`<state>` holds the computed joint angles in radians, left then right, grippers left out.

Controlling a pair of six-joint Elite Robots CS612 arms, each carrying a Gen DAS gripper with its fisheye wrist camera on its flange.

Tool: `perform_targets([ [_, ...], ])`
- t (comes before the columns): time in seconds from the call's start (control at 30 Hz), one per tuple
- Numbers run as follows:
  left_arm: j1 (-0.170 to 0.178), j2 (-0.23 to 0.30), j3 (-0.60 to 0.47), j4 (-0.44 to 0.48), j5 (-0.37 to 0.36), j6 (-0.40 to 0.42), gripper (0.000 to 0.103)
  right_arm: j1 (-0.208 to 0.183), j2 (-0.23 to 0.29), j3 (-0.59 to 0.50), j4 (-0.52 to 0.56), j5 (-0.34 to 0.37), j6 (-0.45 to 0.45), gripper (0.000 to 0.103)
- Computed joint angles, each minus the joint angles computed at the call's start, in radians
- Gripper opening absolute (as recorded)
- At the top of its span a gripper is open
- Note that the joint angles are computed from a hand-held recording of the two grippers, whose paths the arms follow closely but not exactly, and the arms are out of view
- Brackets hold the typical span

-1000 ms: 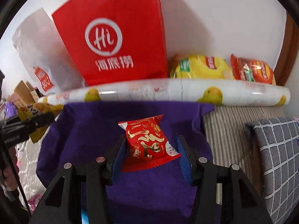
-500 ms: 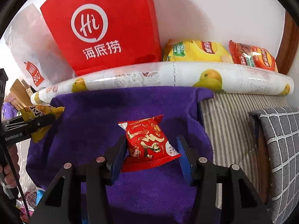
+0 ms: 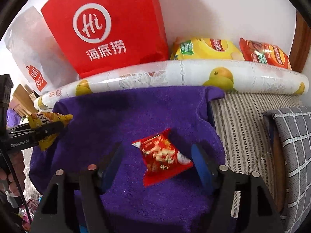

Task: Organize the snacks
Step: 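Open the right tool onto the purple towel while the left tool releases the yellow bag there, then grasp the white-pink strawberry snack bag with the right tool from the pile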

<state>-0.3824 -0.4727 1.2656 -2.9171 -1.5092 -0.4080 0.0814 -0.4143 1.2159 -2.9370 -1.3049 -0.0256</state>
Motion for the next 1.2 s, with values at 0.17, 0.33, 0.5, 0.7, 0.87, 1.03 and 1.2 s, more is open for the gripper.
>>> perform_targets([
  [0.17,-0.007,-0.009,0.01,-0.005,0.027,0.012,0.062,0.001,-0.011,0.018,-0.037,0.009,-0.002,0.076],
  [0.33,-0.015,-0.032,0.039,-0.04,0.044,0.029,0.065,0.01,-0.028,0.04,-0.058,-0.051,-0.03,0.076],
  [0.5,-0.022,-0.075,0.104,-0.086,0.078,0.016,0.066,0.018,-0.071,0.102,-0.098,-0.093,-0.007,0.08],
  [0.7,-0.039,-0.133,0.211,-0.171,0.104,0.012,0.066,0.036,-0.133,0.215,-0.192,-0.16,0.029,0.087],
  [0.87,-0.062,-0.181,0.304,-0.253,0.121,0.019,0.066,0.044,-0.187,0.301,-0.234,-0.182,0.034,0.087],
  [1.03,-0.079,-0.219,0.397,-0.34,0.1,0.01,0.066,0.05,-0.232,0.399,-0.337,-0.204,0.019,0.087],
  [1.2,-0.098,-0.247,0.477,-0.397,0.118,-0.006,0.066,0.038,-0.268,0.489,-0.42,-0.132,0.053,0.087],
])
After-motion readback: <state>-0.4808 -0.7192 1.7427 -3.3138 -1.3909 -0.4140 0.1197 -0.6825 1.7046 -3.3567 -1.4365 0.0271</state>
